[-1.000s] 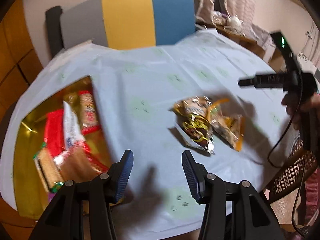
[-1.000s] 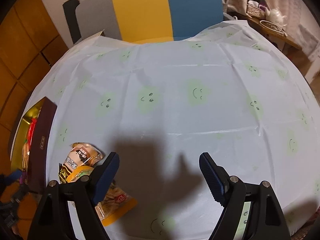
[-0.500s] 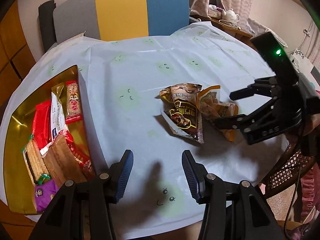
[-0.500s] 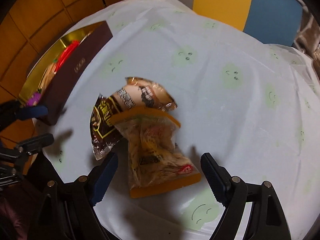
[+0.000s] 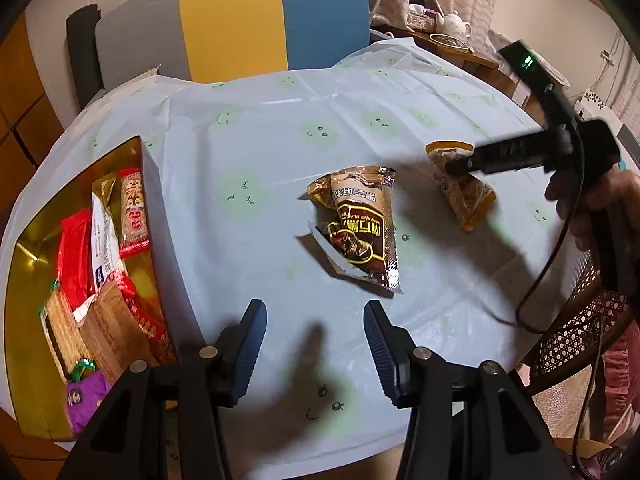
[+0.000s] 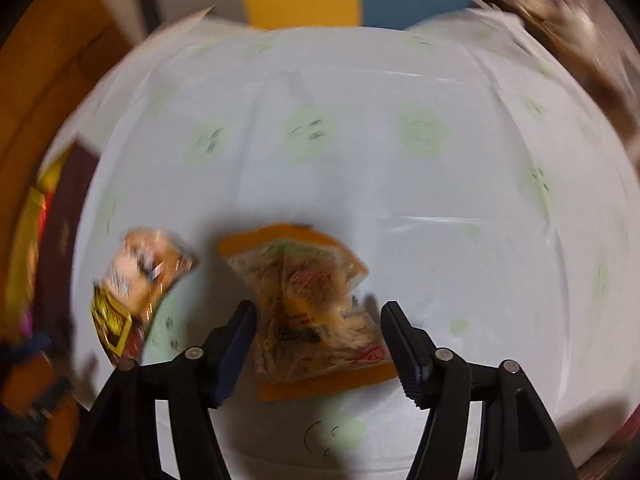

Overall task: Organize snacks
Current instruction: 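Grasp the orange-topped crisps bag with the right gripper and lift it, then grasp the brown-and-gold coffee-bread packet with the left gripper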

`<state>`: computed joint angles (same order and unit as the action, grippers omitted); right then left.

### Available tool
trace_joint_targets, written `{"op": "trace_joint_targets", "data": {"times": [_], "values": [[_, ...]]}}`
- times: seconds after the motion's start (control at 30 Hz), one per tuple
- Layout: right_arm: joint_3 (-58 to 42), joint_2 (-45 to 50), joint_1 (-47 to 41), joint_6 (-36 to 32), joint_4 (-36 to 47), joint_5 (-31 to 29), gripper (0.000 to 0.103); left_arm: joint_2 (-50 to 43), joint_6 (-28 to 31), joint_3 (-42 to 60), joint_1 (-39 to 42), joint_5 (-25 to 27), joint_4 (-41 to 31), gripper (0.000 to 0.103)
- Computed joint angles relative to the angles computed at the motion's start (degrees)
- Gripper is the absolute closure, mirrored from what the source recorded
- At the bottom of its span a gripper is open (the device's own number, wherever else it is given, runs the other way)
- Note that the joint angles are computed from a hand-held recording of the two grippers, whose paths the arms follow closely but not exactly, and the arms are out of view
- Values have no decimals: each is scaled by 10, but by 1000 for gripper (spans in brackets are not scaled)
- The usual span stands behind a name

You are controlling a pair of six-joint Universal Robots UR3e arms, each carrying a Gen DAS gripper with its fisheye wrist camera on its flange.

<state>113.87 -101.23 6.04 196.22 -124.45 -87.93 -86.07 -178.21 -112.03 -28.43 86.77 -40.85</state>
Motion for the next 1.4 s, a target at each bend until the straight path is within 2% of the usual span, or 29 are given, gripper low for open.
{"op": "trace_joint_targets", "data": {"times": [0.13,0.23,0.4,0.53,0.6,0.67,0.7,0.77,0.83,0.87,0.93,1.03,1.07,1.2,1.3,1.4], "values": [[46,-70,-55,39,-34,29,21,-26,4,26,-5,-3,-7,51],[61,-95,-82,68,-42,31,21,-52,6,55,-10,-4,-13,51],[90,-150,-144,76,-23,76,20,-115,11,128,-24,-3,-36,47],[112,-205,-181,48,10,100,20,-164,23,188,-32,-13,-45,41],[126,-234,-220,10,31,120,20,-196,25,226,-36,-16,-63,40],[124,-207,-207,22,4,117,20,-226,22,259,-44,-3,-67,39],[124,-205,-203,25,2,116,20,-237,27,271,-46,-2,-70,34],[126,-204,-200,26,0,114,20,-276,31,311,-54,11,-86,31],[117,-192,-193,29,-3,109,19,-306,34,331,-58,19,-90,31],[111,-184,-189,30,-5,106,19,-316,28,335,-57,23,-92,39],[110,-176,-181,33,-13,101,19,-304,16,296,-49,12,-46,46],[106,-163,-164,35,-23,84,19,-278,7,263,-43,6,-33,53],[102,-155,-156,34,-27,79,19,-262,2,242,-39,5,-22,61],[86,-121,-114,30,-40,45,19,-211,-2,170,-33,9,13,61],[75,-98,-95,12,-39,56,20,-183,-6,110,-23,-2,65,61],[49,-50,-37,0,-52,14,20,-183,-11,93,-24,-4,92,60]]}}
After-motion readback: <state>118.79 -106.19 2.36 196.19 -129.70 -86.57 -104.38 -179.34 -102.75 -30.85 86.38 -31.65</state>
